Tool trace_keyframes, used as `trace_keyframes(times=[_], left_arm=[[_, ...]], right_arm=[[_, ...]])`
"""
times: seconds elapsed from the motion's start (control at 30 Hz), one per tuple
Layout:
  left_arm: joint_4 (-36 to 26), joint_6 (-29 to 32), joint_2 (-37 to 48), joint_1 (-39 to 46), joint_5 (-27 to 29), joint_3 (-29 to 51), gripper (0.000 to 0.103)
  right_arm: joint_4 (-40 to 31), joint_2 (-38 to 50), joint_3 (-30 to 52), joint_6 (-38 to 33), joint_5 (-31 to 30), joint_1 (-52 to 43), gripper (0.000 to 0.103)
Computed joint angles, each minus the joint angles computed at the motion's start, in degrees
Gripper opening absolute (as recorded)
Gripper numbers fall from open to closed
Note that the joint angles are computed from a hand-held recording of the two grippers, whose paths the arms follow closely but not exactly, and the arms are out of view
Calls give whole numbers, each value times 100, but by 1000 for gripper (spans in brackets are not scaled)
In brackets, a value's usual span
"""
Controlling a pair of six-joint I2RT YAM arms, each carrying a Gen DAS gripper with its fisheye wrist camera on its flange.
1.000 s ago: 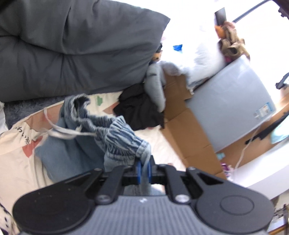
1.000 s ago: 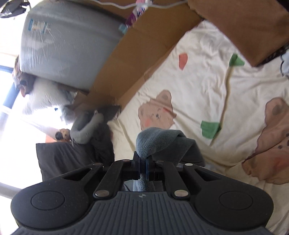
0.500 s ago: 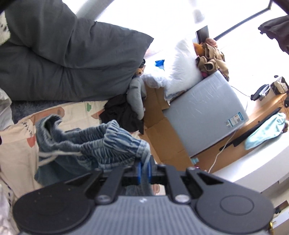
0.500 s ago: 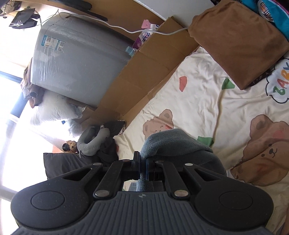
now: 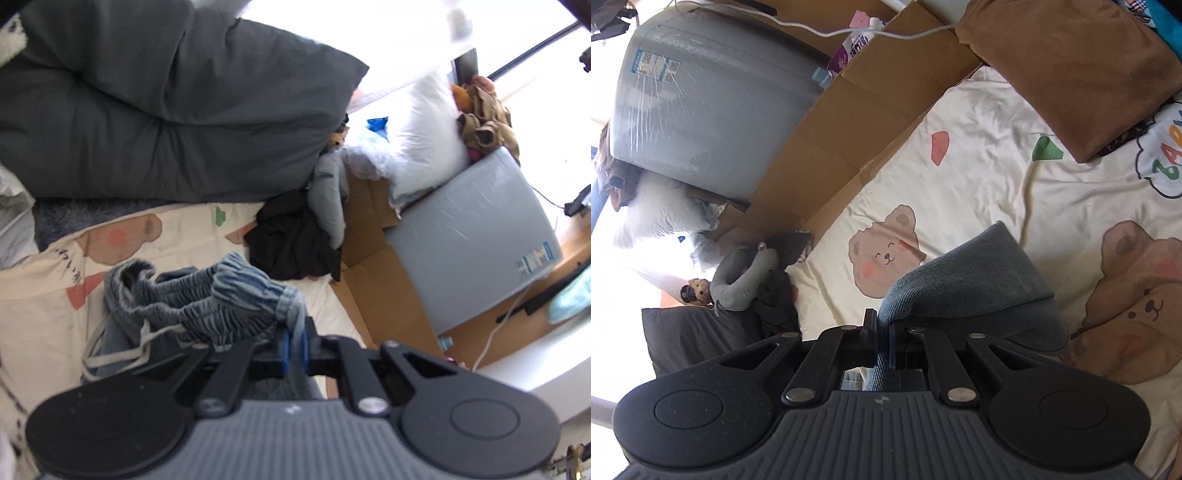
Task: Fold clothes
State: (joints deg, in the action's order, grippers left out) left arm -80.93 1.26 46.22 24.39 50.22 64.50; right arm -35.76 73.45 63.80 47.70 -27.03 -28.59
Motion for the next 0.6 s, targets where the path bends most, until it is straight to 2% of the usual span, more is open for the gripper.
trace_keyframes(times=[0.1,0.2,0.4,0.6], left_arm=[[1609,-1680,-19,-1247,-707,-461,7],[2752,-2694,256,-2109,-1295,-761,7],[4375,-3533,1190,-3305,-2291,-938,7],[5579,-3958,2180,-3935,-2801,-1026,7]], right_arm=[[174,595,367,56,101,167,4],[329,1206,826,118,152,288,4],[187,2474,2006,-45,330,511,4],[89,3631,3077,-41,438,655,4]])
